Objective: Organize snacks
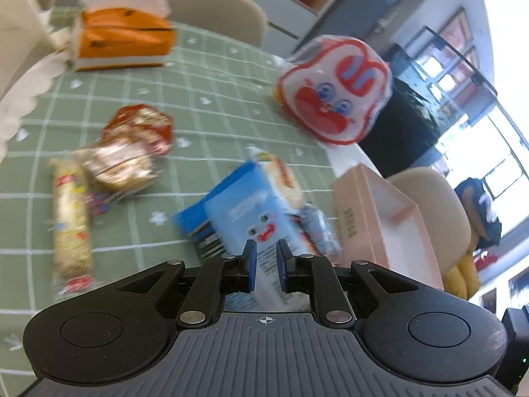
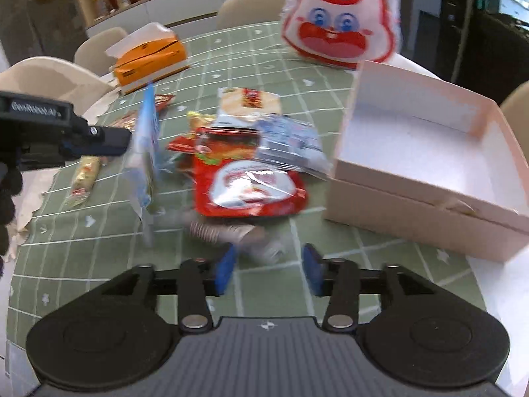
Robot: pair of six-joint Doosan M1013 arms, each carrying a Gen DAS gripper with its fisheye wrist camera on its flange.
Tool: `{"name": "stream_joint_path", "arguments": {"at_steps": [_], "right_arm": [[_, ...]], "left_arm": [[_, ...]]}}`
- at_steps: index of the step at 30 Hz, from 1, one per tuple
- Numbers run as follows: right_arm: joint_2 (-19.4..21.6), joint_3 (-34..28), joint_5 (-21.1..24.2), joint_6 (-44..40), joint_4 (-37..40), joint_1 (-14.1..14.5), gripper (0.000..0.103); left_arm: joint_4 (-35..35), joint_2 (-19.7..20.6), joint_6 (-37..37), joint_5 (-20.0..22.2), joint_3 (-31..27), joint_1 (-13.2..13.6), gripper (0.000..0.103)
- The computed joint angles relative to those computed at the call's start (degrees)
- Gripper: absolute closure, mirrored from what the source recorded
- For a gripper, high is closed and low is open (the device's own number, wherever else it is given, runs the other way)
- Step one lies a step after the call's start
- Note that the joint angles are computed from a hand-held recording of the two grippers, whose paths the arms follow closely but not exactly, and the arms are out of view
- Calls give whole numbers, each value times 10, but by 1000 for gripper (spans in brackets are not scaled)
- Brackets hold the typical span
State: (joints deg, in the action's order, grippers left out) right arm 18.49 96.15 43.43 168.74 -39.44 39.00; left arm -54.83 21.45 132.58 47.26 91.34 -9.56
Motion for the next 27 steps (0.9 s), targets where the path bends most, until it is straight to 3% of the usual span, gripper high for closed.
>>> {"name": "stream_joint_path", "arguments": {"at_steps": [2, 5, 8, 11, 13, 15, 17, 20, 24, 27], "right_arm": [[-4, 9, 0, 15, -11, 2, 45], [-4, 17, -4, 11, -11, 4, 34], [3, 15, -4, 0, -4, 5, 32], [9, 13, -6, 22, -22, 8, 21], [14, 8, -3, 15, -19, 9, 14], [18, 4, 2, 7, -17, 10, 10], [19, 2, 5, 11, -17, 11, 8], [20, 2, 7, 28, -22, 12, 6], [29, -10, 29, -13, -9, 16, 2], [27, -8, 25, -16, -8, 16, 2]], "left_arm": [[-1, 3, 21, 10, -2, -9, 87], [36, 2, 21, 3, 2, -19, 87], [84, -14, 10, -71, 26, -23, 87], [131, -23, -29, -138, 41, -16, 87], [197, -28, -80, -198, 51, -16, 87], [319, -29, -187, -244, 55, -19, 87], [419, -23, -286, -247, 51, -16, 86], [400, -23, -276, -255, 53, -10, 77], [352, -18, -224, -254, 48, -11, 77], [268, -13, -169, -222, 40, 1, 77]]}}
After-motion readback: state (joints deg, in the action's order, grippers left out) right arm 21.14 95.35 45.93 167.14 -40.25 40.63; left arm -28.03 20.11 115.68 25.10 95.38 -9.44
